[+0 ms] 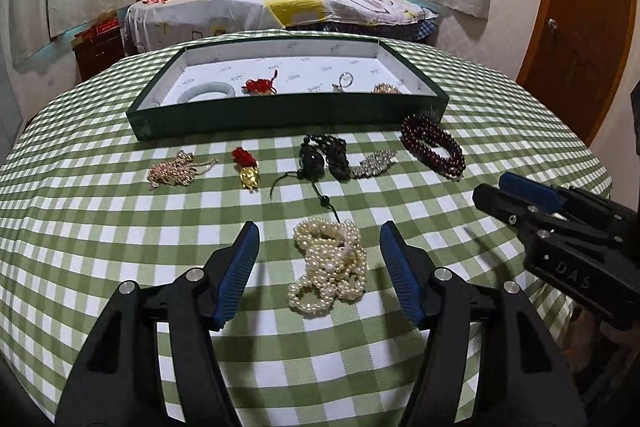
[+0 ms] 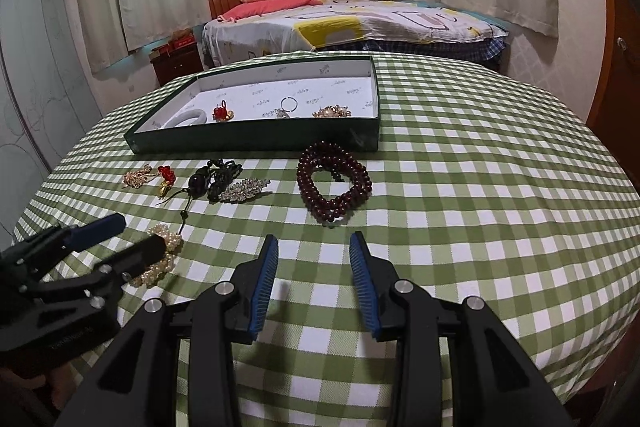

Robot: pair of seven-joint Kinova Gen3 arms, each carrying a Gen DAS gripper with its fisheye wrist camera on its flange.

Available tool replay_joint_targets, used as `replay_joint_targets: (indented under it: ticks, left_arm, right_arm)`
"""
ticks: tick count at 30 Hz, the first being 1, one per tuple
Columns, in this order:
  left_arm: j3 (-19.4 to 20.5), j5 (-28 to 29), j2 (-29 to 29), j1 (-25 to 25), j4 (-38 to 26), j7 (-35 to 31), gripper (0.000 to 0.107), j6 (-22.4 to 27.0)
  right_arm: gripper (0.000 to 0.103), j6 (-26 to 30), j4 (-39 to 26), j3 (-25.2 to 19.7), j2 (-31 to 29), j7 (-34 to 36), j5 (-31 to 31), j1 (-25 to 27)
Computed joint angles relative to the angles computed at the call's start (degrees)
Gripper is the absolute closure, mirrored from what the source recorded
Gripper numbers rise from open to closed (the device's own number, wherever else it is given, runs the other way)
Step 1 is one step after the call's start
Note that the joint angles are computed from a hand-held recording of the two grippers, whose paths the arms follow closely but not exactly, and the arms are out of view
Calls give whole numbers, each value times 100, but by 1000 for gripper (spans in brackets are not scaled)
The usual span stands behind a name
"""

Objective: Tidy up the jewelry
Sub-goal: 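Grasp the white pearl strand with the left tool and lift it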

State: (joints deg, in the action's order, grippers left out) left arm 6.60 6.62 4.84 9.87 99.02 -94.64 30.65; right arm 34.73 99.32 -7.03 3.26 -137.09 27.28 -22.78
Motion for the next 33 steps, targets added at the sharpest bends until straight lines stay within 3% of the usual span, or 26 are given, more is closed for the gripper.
replay_joint_targets:
  ticks: [6,9,11,17,23,33]
  left_arm:
    - [-24,-327,154,121,8,245,49,-11]
    - [62,49,143,-53,31,-207,78,-24]
    - [96,322,140,-179,30,-507,82,5]
    - [46,687,111,-277,-2,-896,84,140]
    - [1,814,-80,-293,125,-1126,84,-69]
    - [-141,764,-59,-408,-61,-886,85,-69]
  right_arm:
    - [65,-29,22,-7,-1,36,-56,4]
    - [64,-26,19,-1,5,26,-69,10]
    - [64,-19,11,-1,19,26,-77,7]
    - [64,23,-19,6,44,47,-106,-7]
    - [64,65,-96,37,116,117,-190,-2]
    - [62,225,-442,139,385,383,-393,-19]
